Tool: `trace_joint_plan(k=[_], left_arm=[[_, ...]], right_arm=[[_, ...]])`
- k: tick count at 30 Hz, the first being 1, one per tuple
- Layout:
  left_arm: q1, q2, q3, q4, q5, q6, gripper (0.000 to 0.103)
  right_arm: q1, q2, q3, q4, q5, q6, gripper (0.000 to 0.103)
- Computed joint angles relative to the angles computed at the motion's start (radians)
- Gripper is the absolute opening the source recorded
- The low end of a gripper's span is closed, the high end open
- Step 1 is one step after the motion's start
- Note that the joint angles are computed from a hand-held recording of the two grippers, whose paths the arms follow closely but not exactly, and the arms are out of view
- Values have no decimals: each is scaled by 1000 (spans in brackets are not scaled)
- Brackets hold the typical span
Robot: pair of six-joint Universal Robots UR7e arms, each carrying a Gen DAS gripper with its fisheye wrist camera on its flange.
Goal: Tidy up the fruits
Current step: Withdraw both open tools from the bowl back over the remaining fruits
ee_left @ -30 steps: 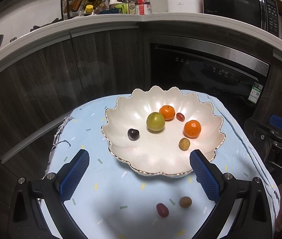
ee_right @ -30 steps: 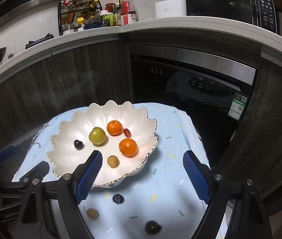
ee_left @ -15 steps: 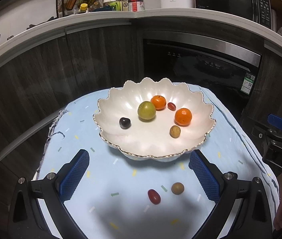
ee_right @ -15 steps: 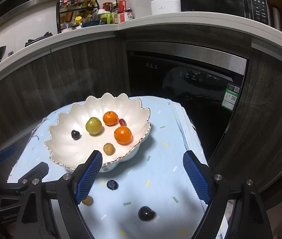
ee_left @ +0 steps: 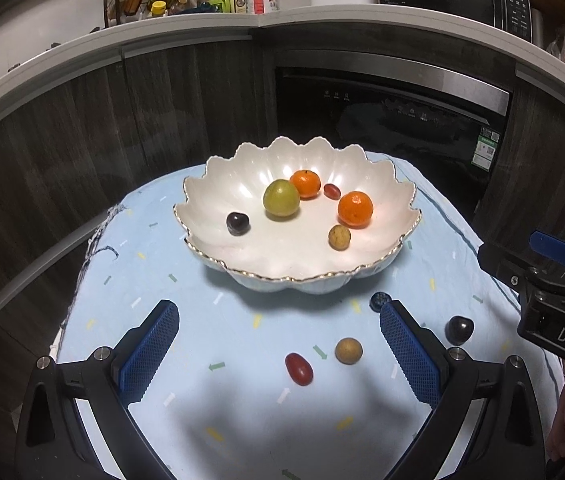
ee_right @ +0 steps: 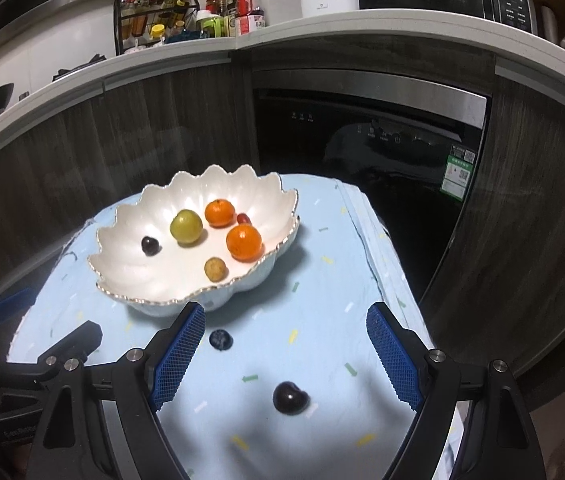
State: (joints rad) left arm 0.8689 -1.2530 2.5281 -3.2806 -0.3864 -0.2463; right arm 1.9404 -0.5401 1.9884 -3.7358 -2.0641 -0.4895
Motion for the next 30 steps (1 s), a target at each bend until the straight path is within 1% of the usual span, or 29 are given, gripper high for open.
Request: trace_joint_plan(k=[8, 15, 25, 29, 30], left_arm=[[16, 31, 23, -55, -8, 3, 102], [31, 61, 30, -121, -11, 39, 102], [52, 100, 30, -165, -26, 58, 102], [63, 114, 26, -167, -38, 59, 98], [67, 117, 24, -167, -44, 63, 96]], right_arm=[[-9, 17, 20, -25, -12, -20, 84], [-17, 37, 23, -28, -26, -30, 84], [-32, 59, 18, -28, -45, -32, 84], [-39, 64, 15, -24, -51, -30, 84], [-42, 66, 13, -20, -54, -28, 84]])
